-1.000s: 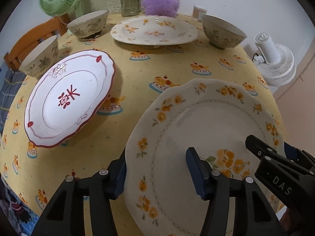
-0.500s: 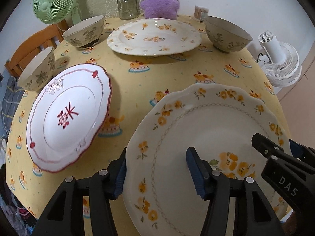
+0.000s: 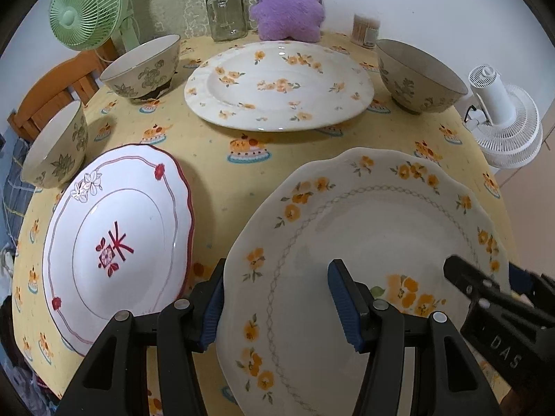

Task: Organize plates and bowls
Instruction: 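Lift the flowered plate off the table with both tools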

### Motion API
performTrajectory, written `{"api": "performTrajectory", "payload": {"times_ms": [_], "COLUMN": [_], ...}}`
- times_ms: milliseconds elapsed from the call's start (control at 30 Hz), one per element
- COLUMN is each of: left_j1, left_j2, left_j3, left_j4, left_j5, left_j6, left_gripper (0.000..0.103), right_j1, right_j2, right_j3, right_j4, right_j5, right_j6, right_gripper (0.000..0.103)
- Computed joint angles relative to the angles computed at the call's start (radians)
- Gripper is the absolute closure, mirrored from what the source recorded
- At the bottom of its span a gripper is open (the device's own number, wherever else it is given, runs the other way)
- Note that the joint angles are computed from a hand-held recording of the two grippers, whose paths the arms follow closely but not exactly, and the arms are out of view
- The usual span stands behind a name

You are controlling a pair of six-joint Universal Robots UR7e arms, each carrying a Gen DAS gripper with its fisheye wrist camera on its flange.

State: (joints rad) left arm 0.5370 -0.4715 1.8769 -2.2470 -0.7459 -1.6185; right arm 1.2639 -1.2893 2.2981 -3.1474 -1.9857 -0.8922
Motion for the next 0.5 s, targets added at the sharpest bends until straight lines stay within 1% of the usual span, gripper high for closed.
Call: {"api": "performTrajectory", "payload": {"times_ms": [67,267,333,400,500], "left_j1": [0.0,0.003,0.003,0.001,-0.018], "left_j2": [0.0,0.005,0.006,0.001,0.0], "left_j3": [0.004,0.003,0.002,0.014,0.019], "left_j4": [-0.009,-0.016,-0.023,-0.065,-0.07], "left_j5": [-0.001,-0.005,-0.012,-0.017,-0.012], "left_j6": [0.0,0.007,0.027,0.059,0.067], "left_gripper": [0.045,0.043,0.038,0.032,0.025], "right_j1": [0.0,0.01,0.006,-0.001,-0.002], "right_j2": [0.002,0.015,0.009,-0.001,-0.014], "right_j3": [-0.003,0.001,0.002,0.002,0.01], "right_j4": [0.007,-0.023,-0.013,0.002,-0.001], "right_j5": [-0.006,-0.023,-0.013,0.005,0.002], "right_j6": [0.011,-0.006,-0.005,-0.004,0.005], "right_gripper": [0.039,0.038,0.038,0.038,0.037]}}
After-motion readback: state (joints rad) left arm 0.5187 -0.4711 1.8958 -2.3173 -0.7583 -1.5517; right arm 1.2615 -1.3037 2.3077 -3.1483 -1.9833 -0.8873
